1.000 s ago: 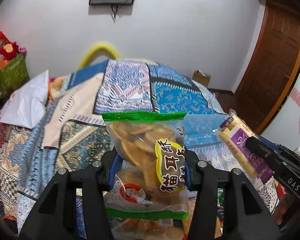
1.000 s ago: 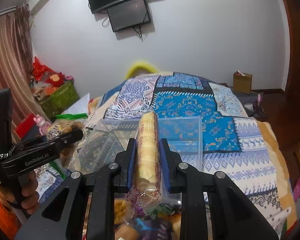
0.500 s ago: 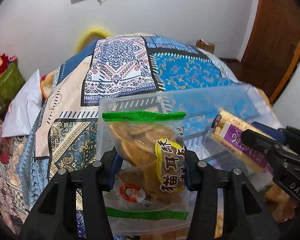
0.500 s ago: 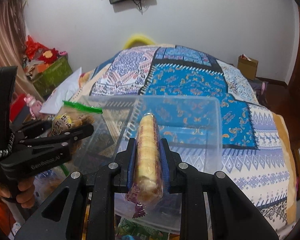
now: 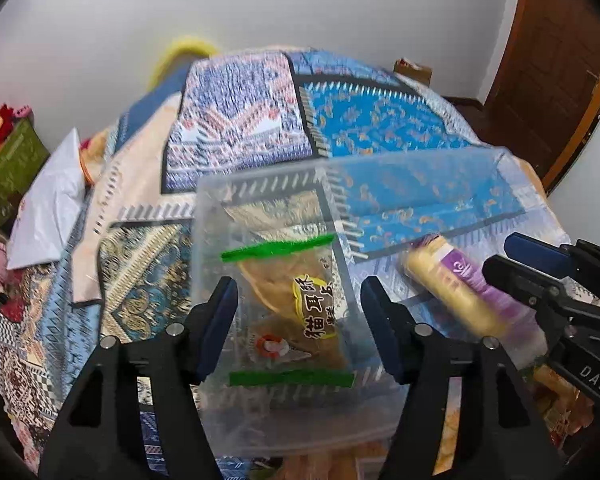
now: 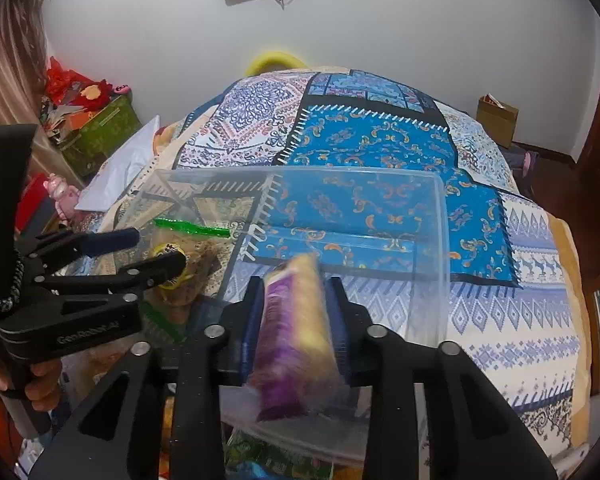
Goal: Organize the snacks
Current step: 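Carry both snacks into the clear plastic box and open both grippers, then grasp the green jelly cup with the left gripper while the right grasps the biscuit roll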
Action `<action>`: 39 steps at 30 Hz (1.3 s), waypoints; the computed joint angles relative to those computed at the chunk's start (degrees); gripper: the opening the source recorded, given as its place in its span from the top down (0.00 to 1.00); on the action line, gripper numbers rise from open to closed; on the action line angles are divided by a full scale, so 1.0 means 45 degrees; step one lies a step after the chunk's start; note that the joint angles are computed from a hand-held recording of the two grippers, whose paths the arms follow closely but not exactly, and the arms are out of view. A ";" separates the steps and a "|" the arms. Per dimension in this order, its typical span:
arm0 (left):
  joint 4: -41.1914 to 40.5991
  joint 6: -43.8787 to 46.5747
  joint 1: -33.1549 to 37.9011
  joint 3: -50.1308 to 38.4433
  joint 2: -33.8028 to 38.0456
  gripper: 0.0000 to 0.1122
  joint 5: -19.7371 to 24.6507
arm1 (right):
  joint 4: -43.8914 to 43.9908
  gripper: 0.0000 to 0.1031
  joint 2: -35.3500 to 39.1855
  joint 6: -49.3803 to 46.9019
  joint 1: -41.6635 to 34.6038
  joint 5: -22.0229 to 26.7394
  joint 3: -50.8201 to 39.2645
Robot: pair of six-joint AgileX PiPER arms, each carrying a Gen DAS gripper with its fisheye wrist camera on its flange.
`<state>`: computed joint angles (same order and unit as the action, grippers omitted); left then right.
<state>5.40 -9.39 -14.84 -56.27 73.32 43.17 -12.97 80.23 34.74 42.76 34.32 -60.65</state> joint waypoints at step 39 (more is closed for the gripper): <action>-0.1140 0.1783 0.2516 0.5205 -0.8993 0.31 0.3399 | -0.5538 0.40 -0.2745 0.9252 0.7277 0.3397 0.2501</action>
